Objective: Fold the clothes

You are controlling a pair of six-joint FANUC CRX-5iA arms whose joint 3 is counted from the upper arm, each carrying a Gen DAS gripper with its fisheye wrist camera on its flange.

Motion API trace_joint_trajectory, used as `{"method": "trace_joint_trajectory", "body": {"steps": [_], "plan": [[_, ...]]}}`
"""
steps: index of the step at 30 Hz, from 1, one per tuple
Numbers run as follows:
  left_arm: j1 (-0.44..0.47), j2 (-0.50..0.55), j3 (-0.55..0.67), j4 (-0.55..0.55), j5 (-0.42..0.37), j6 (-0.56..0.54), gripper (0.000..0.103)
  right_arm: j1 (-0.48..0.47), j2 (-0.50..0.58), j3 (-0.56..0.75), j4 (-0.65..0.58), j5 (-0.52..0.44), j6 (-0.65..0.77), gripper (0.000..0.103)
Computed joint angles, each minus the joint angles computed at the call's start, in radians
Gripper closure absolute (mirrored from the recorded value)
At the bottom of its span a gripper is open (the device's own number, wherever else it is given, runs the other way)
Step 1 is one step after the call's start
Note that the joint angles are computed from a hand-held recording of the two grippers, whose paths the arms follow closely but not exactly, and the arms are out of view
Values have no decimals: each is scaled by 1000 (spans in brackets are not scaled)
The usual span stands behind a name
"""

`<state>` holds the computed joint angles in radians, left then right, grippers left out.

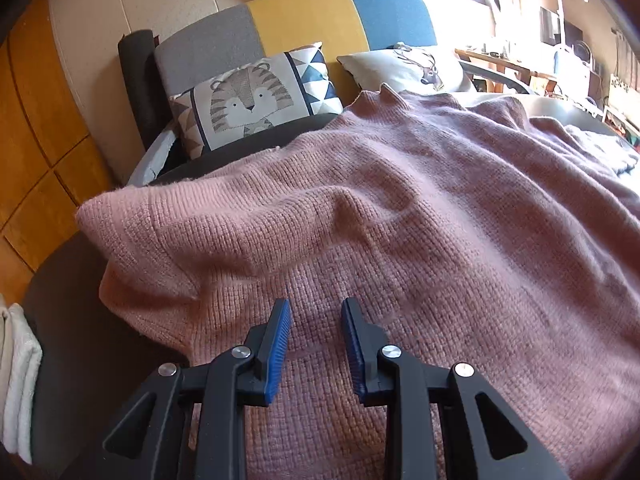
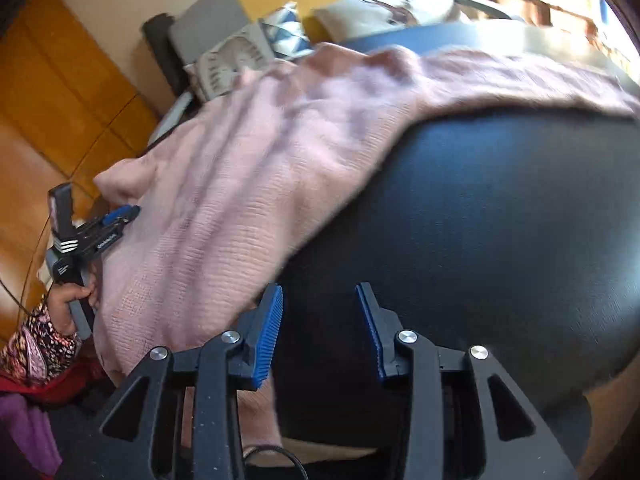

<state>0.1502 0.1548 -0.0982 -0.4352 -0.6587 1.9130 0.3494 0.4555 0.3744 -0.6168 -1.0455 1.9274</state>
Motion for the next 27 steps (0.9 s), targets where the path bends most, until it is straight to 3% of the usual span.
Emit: {"method": "trace_joint_trajectory", "body": {"steps": [6,8,15,16,17,22,27], "plan": [[-118,51,84,-245,-124,156,76,2,53,96,-176,-74,58,61],[-147,64,101,-301,-157,186,76,15,79,132,-183,-99,28,53],[-153,66,103,-308,-160,198,76,1,190,250,-341,-223,-34,52],[-154,66,103,-308,-160,200,76,-14,198,248,-395,-225,-37,64],[-155,66,102,-308,-161,203,76,-30,203,242,-449,-228,-36,92],[-149,65,98,-295,-151,202,76,-63,150,174,-490,-153,-82,98],[-127,56,83,-255,-123,184,76,-148,11,19,-493,-44,-105,102]]}}
